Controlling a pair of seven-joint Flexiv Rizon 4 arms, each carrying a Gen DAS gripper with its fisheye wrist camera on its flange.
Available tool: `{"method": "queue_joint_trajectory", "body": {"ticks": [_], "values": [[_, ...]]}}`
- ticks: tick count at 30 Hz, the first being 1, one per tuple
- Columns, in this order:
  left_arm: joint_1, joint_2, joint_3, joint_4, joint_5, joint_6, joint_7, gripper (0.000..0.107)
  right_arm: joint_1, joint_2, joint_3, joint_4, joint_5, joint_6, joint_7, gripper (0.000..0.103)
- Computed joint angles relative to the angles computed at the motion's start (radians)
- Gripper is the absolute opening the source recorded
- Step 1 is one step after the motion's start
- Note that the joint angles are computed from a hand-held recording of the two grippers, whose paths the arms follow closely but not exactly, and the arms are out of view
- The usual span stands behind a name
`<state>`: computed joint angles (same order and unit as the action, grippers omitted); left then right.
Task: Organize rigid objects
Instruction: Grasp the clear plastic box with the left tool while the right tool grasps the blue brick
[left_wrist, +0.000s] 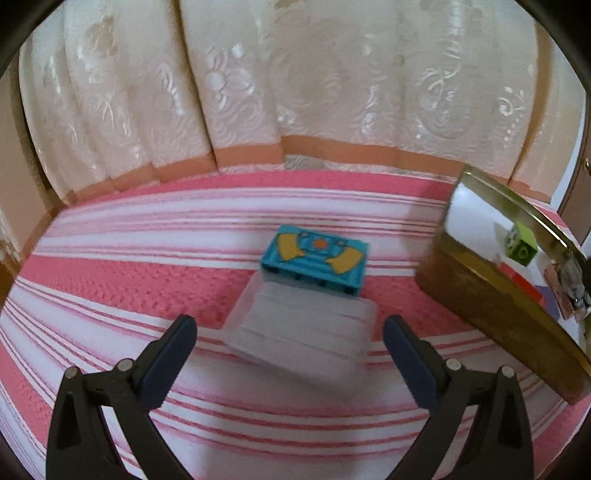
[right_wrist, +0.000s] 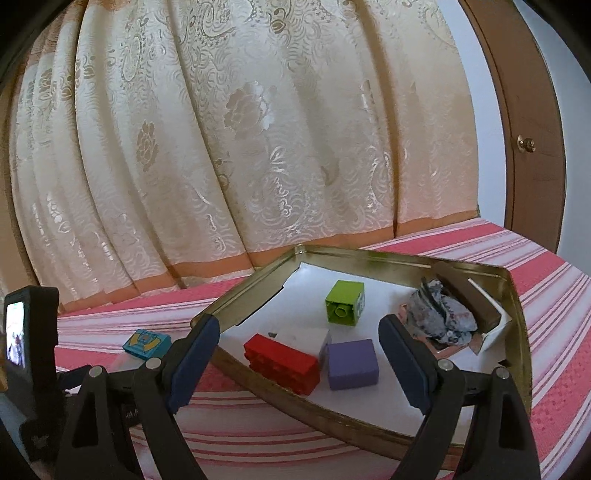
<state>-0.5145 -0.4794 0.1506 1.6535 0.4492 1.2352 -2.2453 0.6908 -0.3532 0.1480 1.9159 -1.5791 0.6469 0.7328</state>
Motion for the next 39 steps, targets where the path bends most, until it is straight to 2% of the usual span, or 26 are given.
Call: {"method": "queue_joint_trajectory", "body": {"ticks": [2, 4, 10, 11, 18, 21, 23, 28, 31, 34, 38, 39], "values": [[0.054, -0.003, -0.053, 0.023, -0.074, 0.005, 0.054, 0.102, -0.006, -0.004, -0.001, -0.005, 0.003, 0.019, -0.003, 0.090], [0.076, -0.008, -0.073, 0.030, -0.122, -0.003, 0.090, 0.099, -0.009, -0.011, -0.003, -0.014, 0.005, 0.036, -0.011, 0.090], [0.053, -0.017, -0.053, 0.017, -0.139, -0.028, 0.119, 0.087, -0.003, -0.030, -0.013, -0.040, 0.022, 0.050, -0.041, 0.090], [0.054, -0.013, -0.053, 0.025, -0.139, -0.014, 0.120, 0.084, -0.001, -0.033, -0.015, -0.043, 0.026, 0.051, -0.047, 0.090], [0.106, 0.018, -0.086, 0.118, -0.223, 0.102, 0.192, 0.084, 0.017, -0.053, -0.027, -0.073, 0.031, 0.048, -0.078, 0.090], [0.014, 0.026, 0.036, 0.097, -0.146, 0.076, 0.084, 0.084, 0.009, -0.070, -0.036, -0.094, 0.005, 0.101, -0.087, 0.090], [-0.014, 0.036, 0.086, 0.095, -0.086, 0.080, 0.014, 0.084, 0.006, -0.085, -0.042, -0.114, -0.003, 0.137, -0.110, 0.090], [-0.082, 0.065, 0.196, 0.061, 0.099, 0.020, -0.212, 0.084, 0.001, -0.148, -0.065, -0.198, -0.009, 0.251, -0.187, 0.090], [-0.143, 0.082, 0.268, 0.025, 0.234, -0.081, -0.372, 0.084, 0.012, -0.202, -0.085, -0.269, 0.029, 0.313, -0.296, 0.090], [-0.137, 0.101, 0.272, 0.025, 0.290, -0.110, -0.462, 0.084, 0.028, -0.259, -0.117, -0.349, 0.048, 0.390, -0.411, 0.090], [-0.095, 0.128, 0.242, 0.038, 0.309, -0.142, -0.519, 0.084, 0.058, -0.329, -0.158, -0.448, 0.106, 0.456, -0.561, 0.090], [-0.087, 0.131, 0.234, 0.036, 0.314, -0.161, -0.529, 0.084, 0.063, -0.357, -0.156, -0.483, 0.157, 0.466, -0.643, 0.090]]}}
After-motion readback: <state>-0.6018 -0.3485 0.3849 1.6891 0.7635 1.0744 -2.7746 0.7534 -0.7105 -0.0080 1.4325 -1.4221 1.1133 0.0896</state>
